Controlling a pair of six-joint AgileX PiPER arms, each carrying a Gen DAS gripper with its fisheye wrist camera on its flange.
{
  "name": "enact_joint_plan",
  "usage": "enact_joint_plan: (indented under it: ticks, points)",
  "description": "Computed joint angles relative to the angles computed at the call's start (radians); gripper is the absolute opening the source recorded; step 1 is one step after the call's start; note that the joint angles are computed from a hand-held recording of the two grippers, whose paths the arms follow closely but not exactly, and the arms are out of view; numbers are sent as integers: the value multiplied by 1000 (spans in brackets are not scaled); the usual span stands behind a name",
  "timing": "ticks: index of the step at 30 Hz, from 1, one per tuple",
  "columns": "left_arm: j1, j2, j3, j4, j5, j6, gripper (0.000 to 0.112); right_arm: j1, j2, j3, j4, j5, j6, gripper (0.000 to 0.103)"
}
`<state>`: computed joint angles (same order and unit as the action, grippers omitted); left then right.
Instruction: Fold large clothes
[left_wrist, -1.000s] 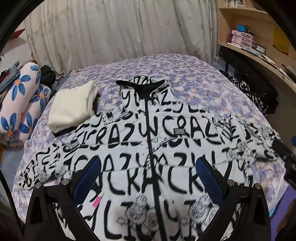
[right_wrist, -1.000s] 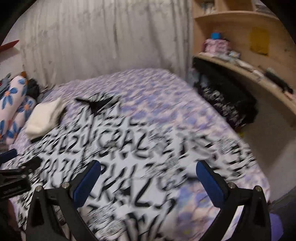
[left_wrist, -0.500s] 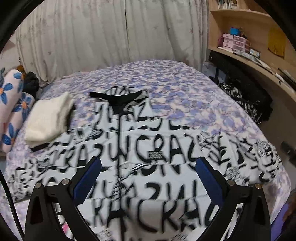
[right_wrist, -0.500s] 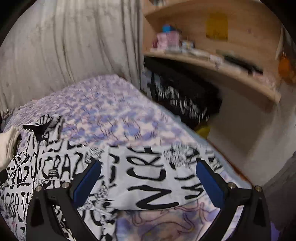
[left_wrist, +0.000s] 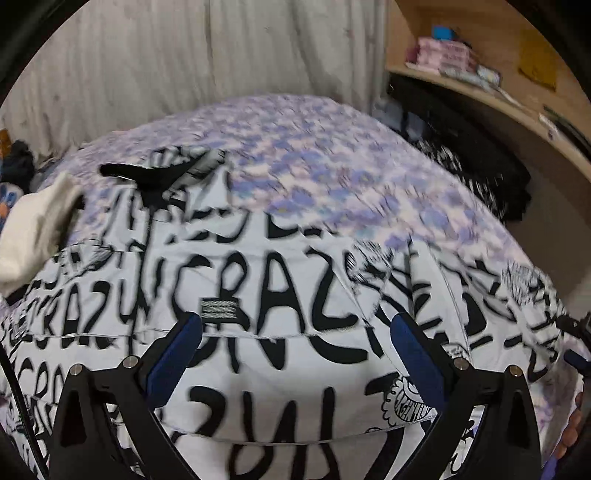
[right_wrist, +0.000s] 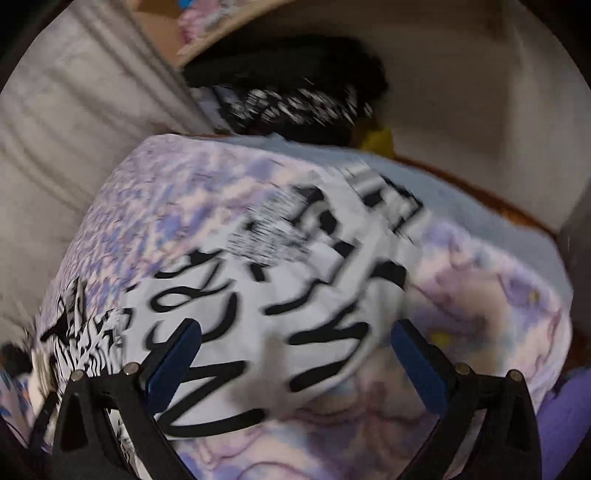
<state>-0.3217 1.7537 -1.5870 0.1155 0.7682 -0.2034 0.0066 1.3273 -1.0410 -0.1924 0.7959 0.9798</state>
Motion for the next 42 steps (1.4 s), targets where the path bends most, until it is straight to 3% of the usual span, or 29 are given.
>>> enact_joint_plan:
  ticks: [4,8,10,11,13,14,15,18,23,29,33,35,37,40,42]
  points:
    - [-43,43,18,34,-28,-25,101,-54,9,55,60,-70,-39,103]
    - [-56,103,-42,-9,30,-21,101,-55,54,26,24,-80,-10,99]
    - [-54,124,-70,-42,49,-16,100,-66,82,-4,21,-61,-10,73]
    - [-53,133,-88,-54,64,-8,99,-72,101,-25,25,-46,-13,66]
    - [-54,144,-117,-46,93,-12,88,-99,106,-45,55,-45,-38,20]
    - [-50,141,-124,-54,104,0,86,-103,99,-47,72,-61,-49,11]
    - [-45,137,-130,-58,115,9,86,-90,80,-55,49,-72,-26,9]
    - [-14,102,-119,-65,126,21,86,50,45,-151,-157,-32,98,8]
    - [102,-8,-51,-124,113,105,85,328,108,-432,-299,-13,69,7]
    - [369,-139,52,-308,135,292,85,574,393,-854,-204,44,-167,7]
    - [582,-179,138,-432,155,453,85,682,615,-1059,-124,136,-272,9]
    - [648,-175,173,-460,154,521,85,722,701,-1097,-90,179,-316,17]
    - [712,-166,215,-481,155,591,85,755,761,-1106,-60,215,-351,35]
    - [769,-141,246,-537,169,677,85,774,755,-999,38,167,-368,38]
    - [790,-137,264,-588,184,733,85,805,711,-907,7,130,-308,45]
